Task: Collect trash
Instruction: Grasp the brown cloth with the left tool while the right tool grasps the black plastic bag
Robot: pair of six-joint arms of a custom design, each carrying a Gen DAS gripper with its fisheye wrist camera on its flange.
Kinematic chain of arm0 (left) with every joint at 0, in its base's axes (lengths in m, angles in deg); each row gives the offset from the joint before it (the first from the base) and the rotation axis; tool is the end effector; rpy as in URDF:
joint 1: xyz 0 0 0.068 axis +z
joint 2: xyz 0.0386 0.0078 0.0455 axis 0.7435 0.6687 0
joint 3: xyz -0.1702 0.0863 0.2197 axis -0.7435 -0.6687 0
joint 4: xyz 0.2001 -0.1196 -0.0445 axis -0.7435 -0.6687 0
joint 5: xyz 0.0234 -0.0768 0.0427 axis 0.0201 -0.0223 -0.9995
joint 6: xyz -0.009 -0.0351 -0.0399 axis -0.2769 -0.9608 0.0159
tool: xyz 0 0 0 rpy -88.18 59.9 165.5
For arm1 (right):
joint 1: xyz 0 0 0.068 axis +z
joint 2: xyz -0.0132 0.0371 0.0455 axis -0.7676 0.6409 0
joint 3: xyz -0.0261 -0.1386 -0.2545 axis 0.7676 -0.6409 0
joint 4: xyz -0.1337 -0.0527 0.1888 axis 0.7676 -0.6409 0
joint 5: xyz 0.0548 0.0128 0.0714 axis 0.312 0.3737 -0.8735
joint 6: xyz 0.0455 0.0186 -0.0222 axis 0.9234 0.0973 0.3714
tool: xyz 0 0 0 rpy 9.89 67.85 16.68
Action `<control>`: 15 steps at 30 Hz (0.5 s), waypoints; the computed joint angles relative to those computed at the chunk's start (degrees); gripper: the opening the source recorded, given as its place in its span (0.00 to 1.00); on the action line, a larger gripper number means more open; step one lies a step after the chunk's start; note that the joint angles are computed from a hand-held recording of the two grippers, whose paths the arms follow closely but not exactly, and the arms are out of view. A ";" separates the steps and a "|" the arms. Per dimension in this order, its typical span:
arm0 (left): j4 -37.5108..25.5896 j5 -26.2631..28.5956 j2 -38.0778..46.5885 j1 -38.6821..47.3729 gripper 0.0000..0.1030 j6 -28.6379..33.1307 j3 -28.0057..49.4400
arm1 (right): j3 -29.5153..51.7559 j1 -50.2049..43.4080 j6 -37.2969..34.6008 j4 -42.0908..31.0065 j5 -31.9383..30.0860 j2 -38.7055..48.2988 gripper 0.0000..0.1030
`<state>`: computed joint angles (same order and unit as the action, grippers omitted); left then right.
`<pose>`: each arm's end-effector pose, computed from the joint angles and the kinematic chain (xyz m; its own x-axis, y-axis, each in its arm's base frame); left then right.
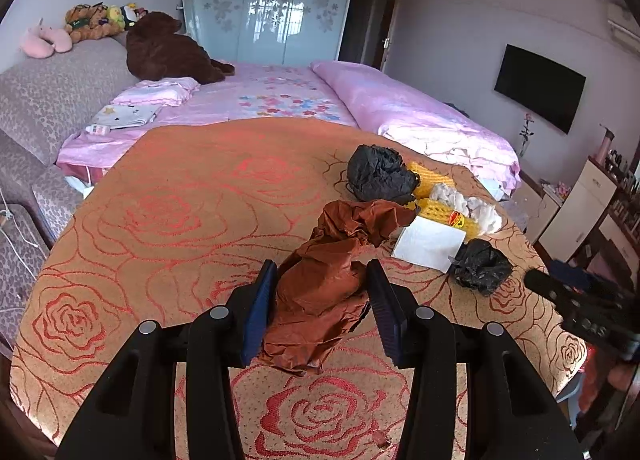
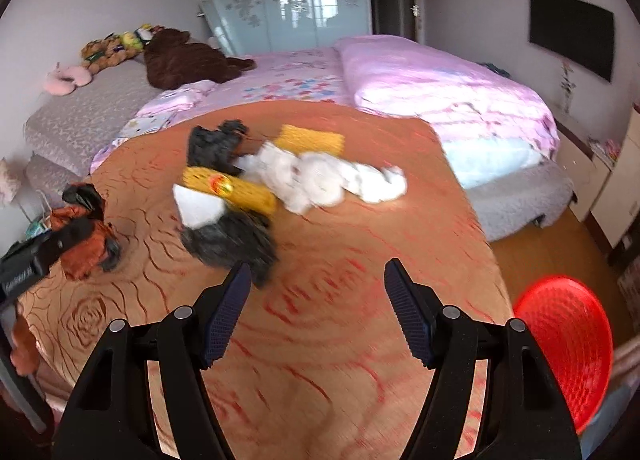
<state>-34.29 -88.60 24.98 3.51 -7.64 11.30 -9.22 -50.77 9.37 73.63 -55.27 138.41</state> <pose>0.1764 -0.1482 0.2163 -0.6222 -0.1511 -0.7682 -0.0518 0.9870 -0.1522 0.2277 0.0068 0.2171 -0.6816 -0.1009 -0.7247 -0.2509 0.9626 0.1019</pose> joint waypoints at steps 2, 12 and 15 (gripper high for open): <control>0.10 0.19 -0.12 0.25 0.43 -0.03 -0.23 | 1.75 2.06 0.57 0.11 0.66 2.01 0.65; 0.42 1.59 -0.17 2.08 0.43 -0.19 -0.82 | 7.23 10.23 1.55 1.41 2.84 11.72 0.58; 0.45 1.73 -0.33 2.11 0.43 -0.30 -1.01 | 7.35 10.84 0.76 0.77 2.16 12.60 0.42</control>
<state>-33.84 -86.87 24.65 5.62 -7.93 10.29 -1.86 -39.93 10.13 74.40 -53.11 151.01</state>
